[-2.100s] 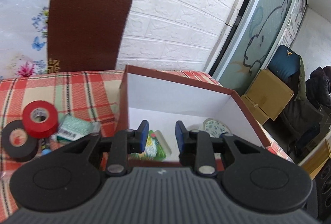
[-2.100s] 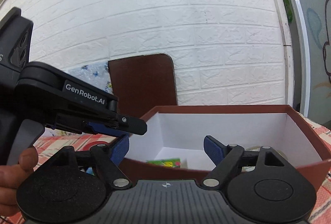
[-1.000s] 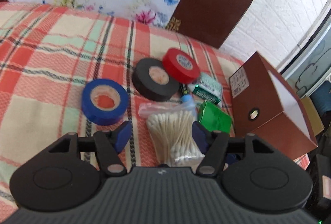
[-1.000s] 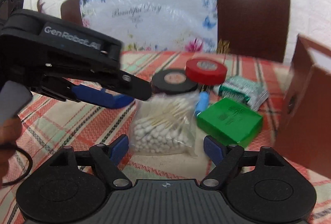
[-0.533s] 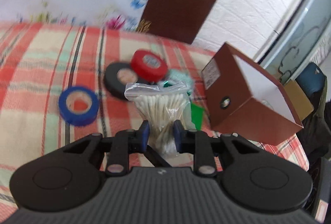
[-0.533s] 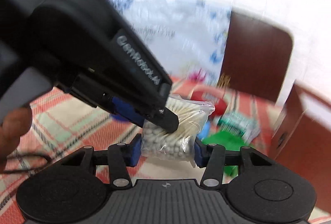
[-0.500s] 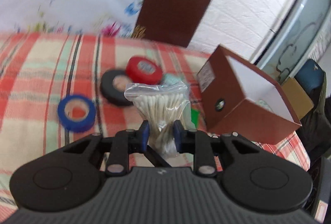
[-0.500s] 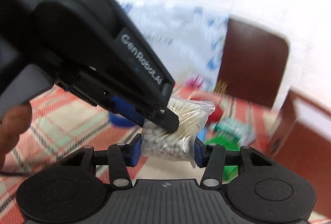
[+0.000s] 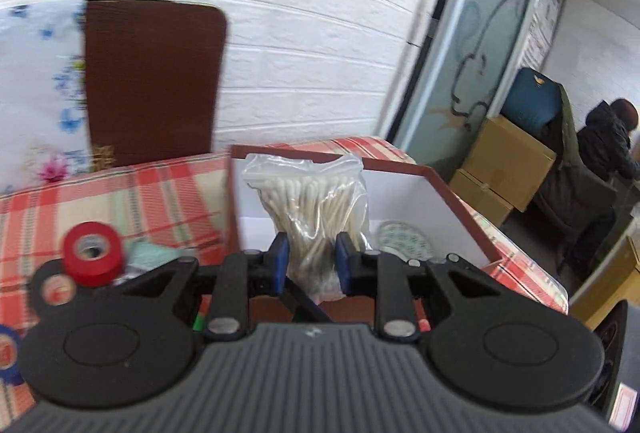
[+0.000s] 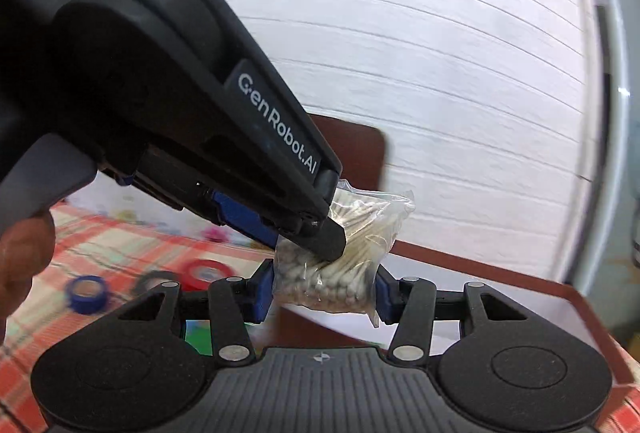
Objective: Organize objects
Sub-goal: 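Drop the cotton swab bag into the brown box and return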
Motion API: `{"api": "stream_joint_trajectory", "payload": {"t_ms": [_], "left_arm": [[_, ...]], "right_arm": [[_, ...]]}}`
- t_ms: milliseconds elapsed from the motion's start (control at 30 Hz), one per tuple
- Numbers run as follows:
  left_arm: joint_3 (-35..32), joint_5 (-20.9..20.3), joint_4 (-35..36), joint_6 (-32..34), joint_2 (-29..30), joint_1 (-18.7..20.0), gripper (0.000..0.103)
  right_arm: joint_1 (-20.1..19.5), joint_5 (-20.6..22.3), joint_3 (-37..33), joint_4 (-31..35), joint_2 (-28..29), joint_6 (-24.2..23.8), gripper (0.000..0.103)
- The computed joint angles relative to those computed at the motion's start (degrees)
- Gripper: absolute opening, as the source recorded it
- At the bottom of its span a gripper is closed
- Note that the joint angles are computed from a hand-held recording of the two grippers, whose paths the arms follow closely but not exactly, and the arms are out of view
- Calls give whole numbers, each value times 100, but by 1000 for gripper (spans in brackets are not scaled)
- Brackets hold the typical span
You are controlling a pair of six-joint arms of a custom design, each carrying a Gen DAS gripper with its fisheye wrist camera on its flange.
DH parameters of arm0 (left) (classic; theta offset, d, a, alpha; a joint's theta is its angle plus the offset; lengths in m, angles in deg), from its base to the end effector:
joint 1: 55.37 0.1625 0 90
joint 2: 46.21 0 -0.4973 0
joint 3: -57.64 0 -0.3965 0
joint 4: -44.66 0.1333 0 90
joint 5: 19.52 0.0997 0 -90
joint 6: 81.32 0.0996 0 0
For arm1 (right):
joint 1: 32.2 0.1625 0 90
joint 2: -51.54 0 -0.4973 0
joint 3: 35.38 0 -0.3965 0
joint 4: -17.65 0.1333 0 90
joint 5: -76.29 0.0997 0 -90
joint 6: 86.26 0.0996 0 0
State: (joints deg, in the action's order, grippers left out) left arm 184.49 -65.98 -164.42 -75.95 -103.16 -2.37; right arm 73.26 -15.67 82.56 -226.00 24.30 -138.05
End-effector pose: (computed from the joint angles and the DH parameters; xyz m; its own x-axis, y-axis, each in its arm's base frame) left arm -0.1561 -0.5426 0.2352 -0.8519 0.0687 -0.5191 0.4752 0.5179 -0.7113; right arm 0.2775 -0.5160 0.0372 -0.5056 -0.4910 0.7094 -0.8382 0.0849 -0.5387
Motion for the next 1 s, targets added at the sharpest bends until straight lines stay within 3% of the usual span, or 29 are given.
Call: {"api": "stream_joint_trajectory", "payload": {"t_ms": [200, 367, 433, 500, 567, 633, 733, 1000], "left_arm": [[-659, -128, 355, 241, 573, 61, 27], [-999, 49, 548, 401, 804, 65, 27], [-1094, 233, 584, 417, 891, 57, 29], [-1198, 719, 473, 524, 1056, 0, 31], [-1220, 1099, 350, 647, 1151, -43, 39], [-1141, 1118, 280, 639, 1110, -48, 42], [-1049, 1488, 26, 783, 1153, -153, 41], [-537, 1946, -213, 477, 980, -351, 42]], "right_arm": [[-319, -230, -56, 140, -267, 183, 48], [-464, -291, -175, 205, -332, 237, 48], [-483, -366, -244, 235, -318, 276, 48], [-476, -530, -327, 225, -267, 320, 62], [-484, -587, -313, 137, -263, 469, 68], [-497, -550, -209, 133, -310, 540, 67], [-479, -483, -13, -93, -299, 509, 67], [-214, -525, 270, -560, -110, 595, 68]]}}
